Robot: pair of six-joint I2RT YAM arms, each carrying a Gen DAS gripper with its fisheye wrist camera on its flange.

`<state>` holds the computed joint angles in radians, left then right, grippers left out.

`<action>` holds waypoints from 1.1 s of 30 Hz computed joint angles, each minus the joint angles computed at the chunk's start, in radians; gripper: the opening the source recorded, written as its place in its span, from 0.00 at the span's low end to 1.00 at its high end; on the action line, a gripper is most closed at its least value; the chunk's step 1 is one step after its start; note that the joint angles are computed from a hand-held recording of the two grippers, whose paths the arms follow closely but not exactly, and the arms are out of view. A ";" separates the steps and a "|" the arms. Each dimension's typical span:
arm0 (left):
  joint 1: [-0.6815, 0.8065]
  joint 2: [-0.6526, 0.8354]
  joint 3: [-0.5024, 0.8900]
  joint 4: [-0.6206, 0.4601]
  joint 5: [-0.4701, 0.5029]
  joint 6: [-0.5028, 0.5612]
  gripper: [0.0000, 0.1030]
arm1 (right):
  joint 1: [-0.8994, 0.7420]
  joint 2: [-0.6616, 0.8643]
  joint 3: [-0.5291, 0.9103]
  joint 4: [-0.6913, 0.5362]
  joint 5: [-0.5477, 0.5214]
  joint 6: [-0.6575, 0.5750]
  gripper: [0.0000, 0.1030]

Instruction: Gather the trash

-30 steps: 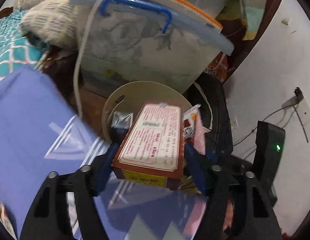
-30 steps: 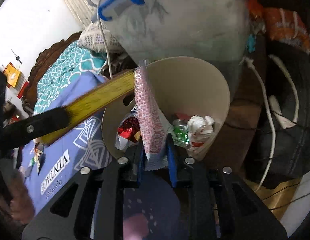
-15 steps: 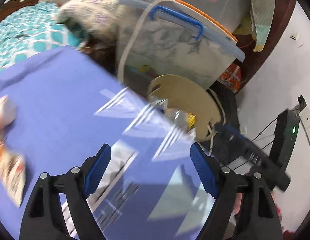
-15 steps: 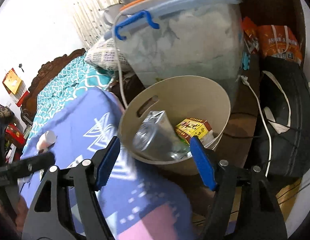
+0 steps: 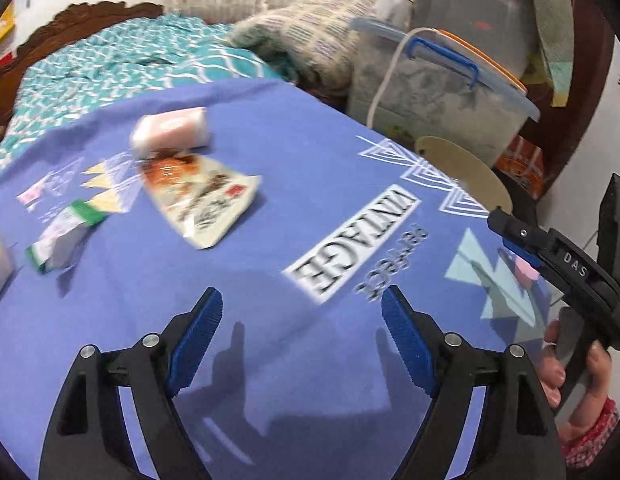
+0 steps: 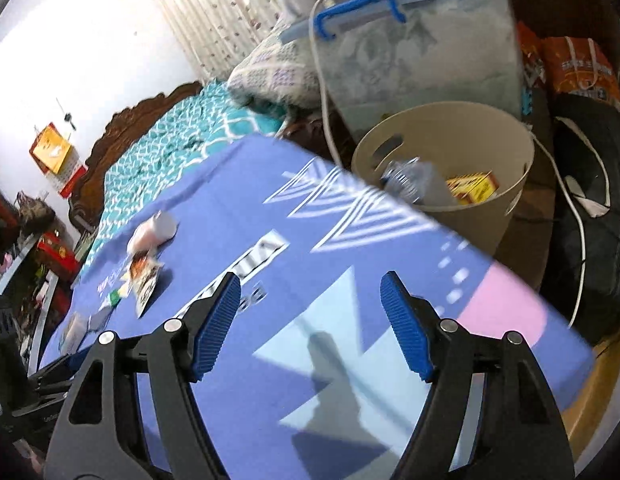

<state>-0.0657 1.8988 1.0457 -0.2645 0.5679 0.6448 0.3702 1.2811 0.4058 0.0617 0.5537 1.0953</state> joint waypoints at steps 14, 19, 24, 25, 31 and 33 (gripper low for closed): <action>0.155 -0.043 -0.064 0.091 0.047 0.043 0.76 | 0.274 0.143 0.198 -0.207 0.208 0.235 0.85; 0.189 -0.024 -0.047 0.085 0.067 0.057 0.76 | 0.328 0.165 0.265 -0.297 0.280 0.293 0.90; 0.221 0.011 -0.002 0.048 0.099 0.060 0.76 | 0.362 0.203 0.343 -0.425 0.343 0.386 0.96; 0.225 0.017 0.008 0.039 0.108 0.061 0.76 | 0.368 0.213 0.356 -0.444 0.348 0.399 0.96; 0.245 0.033 0.026 0.012 0.157 0.071 0.76 | 0.378 0.271 0.403 -0.460 0.346 0.408 0.96; 0.249 0.025 0.014 0.022 0.164 0.075 0.79 | 0.377 0.283 0.410 -0.450 0.338 0.402 0.96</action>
